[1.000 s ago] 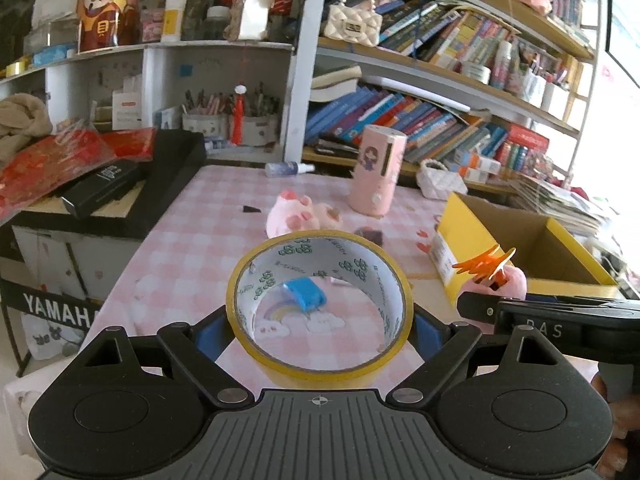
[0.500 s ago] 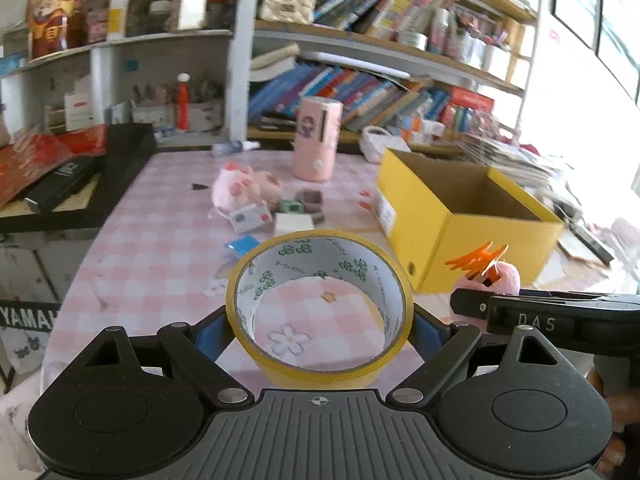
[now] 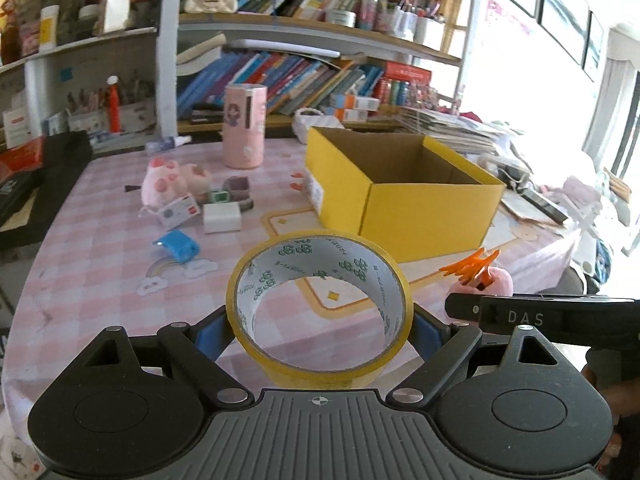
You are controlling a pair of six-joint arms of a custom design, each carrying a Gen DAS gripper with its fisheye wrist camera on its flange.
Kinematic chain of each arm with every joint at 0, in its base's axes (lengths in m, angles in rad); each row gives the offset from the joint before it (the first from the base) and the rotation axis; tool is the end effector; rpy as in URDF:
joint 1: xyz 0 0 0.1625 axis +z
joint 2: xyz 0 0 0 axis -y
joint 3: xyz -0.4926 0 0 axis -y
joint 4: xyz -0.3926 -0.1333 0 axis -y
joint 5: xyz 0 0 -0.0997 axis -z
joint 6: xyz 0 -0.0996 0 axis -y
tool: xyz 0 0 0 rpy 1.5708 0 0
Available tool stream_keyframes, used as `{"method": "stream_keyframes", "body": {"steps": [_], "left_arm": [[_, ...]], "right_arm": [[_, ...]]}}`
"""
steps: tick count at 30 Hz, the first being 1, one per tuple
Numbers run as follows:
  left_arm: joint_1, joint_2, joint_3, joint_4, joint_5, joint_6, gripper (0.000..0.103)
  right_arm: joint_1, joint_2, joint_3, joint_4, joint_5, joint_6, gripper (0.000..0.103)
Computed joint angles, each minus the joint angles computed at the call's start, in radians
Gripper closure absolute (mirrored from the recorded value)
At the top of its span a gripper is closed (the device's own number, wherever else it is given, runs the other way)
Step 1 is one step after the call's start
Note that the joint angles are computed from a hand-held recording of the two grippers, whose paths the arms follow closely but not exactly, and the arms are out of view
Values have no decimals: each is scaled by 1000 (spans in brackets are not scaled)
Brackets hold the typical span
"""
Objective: Organize objects
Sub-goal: 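Carry the chick and tape roll with both tools over the yellow box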
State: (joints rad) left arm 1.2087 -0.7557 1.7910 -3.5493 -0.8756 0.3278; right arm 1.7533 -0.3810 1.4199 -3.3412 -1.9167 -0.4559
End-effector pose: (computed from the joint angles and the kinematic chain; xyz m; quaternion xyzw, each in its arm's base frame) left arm -0.0563 -0.7051 0.1985 0.1376 0.8406 -0.4323 0.2961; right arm 0.2418 -0.7619 0.0042 0.2302 -0.8928 0.3271 0.2072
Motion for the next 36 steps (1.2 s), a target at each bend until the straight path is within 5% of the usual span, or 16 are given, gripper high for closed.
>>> {"method": "stream_keyframes", "body": {"steps": [36], "left_arm": [[-10, 72, -121, 110, -109, 67, 12]], "right_arm": [[-36, -32, -4, -57, -68, 42, 54]]}}
